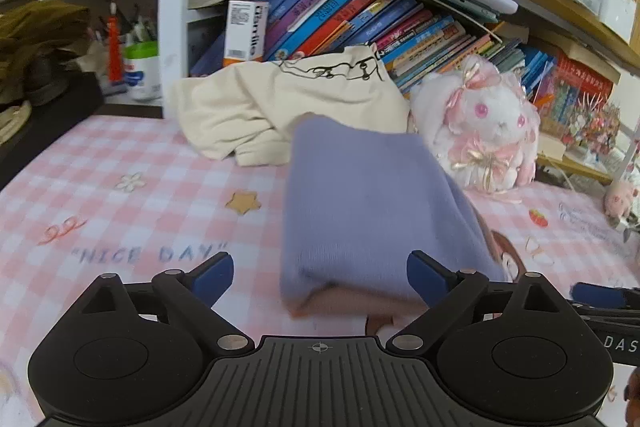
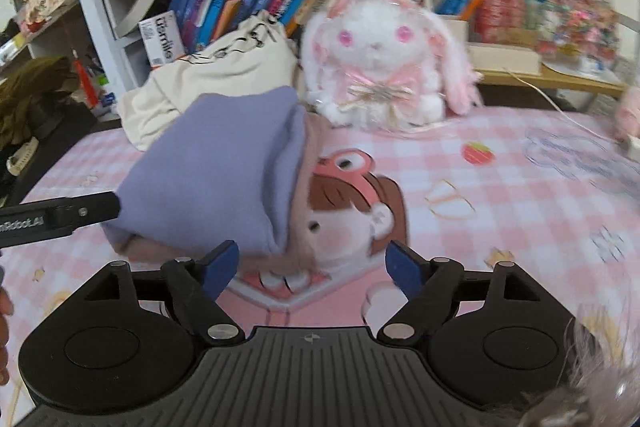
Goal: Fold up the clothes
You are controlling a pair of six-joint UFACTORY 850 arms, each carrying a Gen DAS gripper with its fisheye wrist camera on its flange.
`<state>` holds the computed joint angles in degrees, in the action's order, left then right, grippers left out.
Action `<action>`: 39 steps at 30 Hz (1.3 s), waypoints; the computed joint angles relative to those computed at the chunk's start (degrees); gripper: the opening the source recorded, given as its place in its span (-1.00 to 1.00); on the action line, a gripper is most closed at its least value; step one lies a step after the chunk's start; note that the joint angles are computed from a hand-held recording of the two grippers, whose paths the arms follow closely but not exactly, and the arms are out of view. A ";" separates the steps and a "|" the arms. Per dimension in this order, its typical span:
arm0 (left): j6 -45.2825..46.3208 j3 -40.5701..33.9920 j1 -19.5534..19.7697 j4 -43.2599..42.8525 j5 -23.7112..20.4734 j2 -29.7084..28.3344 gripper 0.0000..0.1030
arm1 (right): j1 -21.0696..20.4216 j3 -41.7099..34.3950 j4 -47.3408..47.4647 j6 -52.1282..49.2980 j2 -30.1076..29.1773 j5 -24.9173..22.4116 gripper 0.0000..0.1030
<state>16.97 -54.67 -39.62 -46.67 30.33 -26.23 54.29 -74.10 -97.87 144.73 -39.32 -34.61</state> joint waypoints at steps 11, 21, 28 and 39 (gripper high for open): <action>13.14 3.60 -6.59 -18.01 8.19 0.70 0.91 | 5.38 3.04 7.15 -3.89 0.56 -6.41 0.70; 12.84 5.33 -8.31 -15.60 8.37 1.64 0.94 | 6.19 2.24 6.79 -7.29 0.18 -6.92 0.75; 11.78 5.69 -7.87 -15.43 8.92 2.08 0.97 | 6.47 1.78 7.77 -8.24 0.01 -7.60 0.75; 13.40 4.78 -7.59 -16.35 9.23 1.54 0.97 | 6.42 1.02 9.74 -9.26 -0.40 -8.28 0.75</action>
